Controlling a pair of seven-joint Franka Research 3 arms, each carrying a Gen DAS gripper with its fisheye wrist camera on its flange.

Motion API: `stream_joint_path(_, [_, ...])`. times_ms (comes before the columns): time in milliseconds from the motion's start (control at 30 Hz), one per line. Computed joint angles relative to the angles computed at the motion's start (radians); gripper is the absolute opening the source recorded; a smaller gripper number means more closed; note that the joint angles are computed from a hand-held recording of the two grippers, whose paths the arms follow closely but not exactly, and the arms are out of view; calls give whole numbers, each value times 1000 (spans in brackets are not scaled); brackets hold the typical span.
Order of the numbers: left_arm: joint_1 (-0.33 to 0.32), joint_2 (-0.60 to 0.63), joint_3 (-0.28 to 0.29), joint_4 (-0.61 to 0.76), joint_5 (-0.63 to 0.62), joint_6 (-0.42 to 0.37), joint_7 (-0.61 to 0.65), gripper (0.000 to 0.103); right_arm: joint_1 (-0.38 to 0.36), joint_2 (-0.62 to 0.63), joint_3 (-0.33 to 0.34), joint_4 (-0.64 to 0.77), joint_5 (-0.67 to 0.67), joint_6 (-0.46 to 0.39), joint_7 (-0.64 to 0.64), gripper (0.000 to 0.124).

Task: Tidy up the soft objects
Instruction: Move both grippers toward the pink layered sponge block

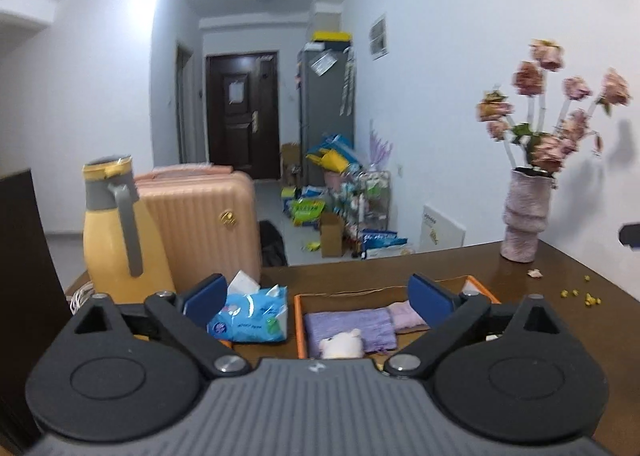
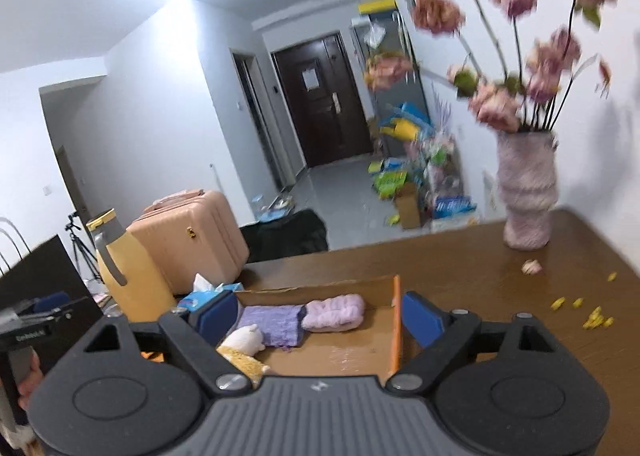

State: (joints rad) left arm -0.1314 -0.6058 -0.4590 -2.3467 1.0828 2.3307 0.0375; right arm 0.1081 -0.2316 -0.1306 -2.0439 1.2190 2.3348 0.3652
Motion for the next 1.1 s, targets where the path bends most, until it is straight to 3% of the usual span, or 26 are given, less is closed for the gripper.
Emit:
stream_joint_path(100, [-14, -19, -62, -39, 34, -28, -62, 103, 17, -90, -13, -119, 122, 78, -187, 91])
stream_joint_path(167, [-49, -16, -85, -70, 14, -53, -77, 103, 26, -151, -43, -215, 206, 75, -323, 91])
stream_joint_path(200, [-73, -6, -104, -83, -8, -71, -94, 103, 21, -178, -53, -258, 217, 65, -353, 91])
stream_joint_path(367, [-177, 8, -162, -185, 18, -16, -288, 103, -21, -323, -93, -504, 234, 38, -479, 91])
stream_joint_path(433, [-215, 26, -168, -202, 9, -16, -345, 103, -51, -389, -105, -604, 256, 69, -555, 91])
stream_joint_path(533, [-256, 47, -132, -210, -7, 3, -357, 103, -85, -431, -117, -671, 235, 79, -538, 91])
stream_joint_path(633, [-244, 88, -109, -180, 29, 5, -337, 103, -88, -401, -127, -658, 203, 51, -516, 91])
stream_joint_path(833, [-217, 218, -60, -91, 118, 30, -347, 103, -30, -232, -51, -550, 285, 123, -543, 89])
stream_joint_path(933, [-205, 284, -24, -35, 151, 25, -315, 103, 4, -126, 16, -476, 290, 194, -554, 89])
stream_joint_path(1100, [-192, 370, 43, 44, 208, 59, -277, 103, 71, 3, 107, -395, 377, 365, -683, 88])
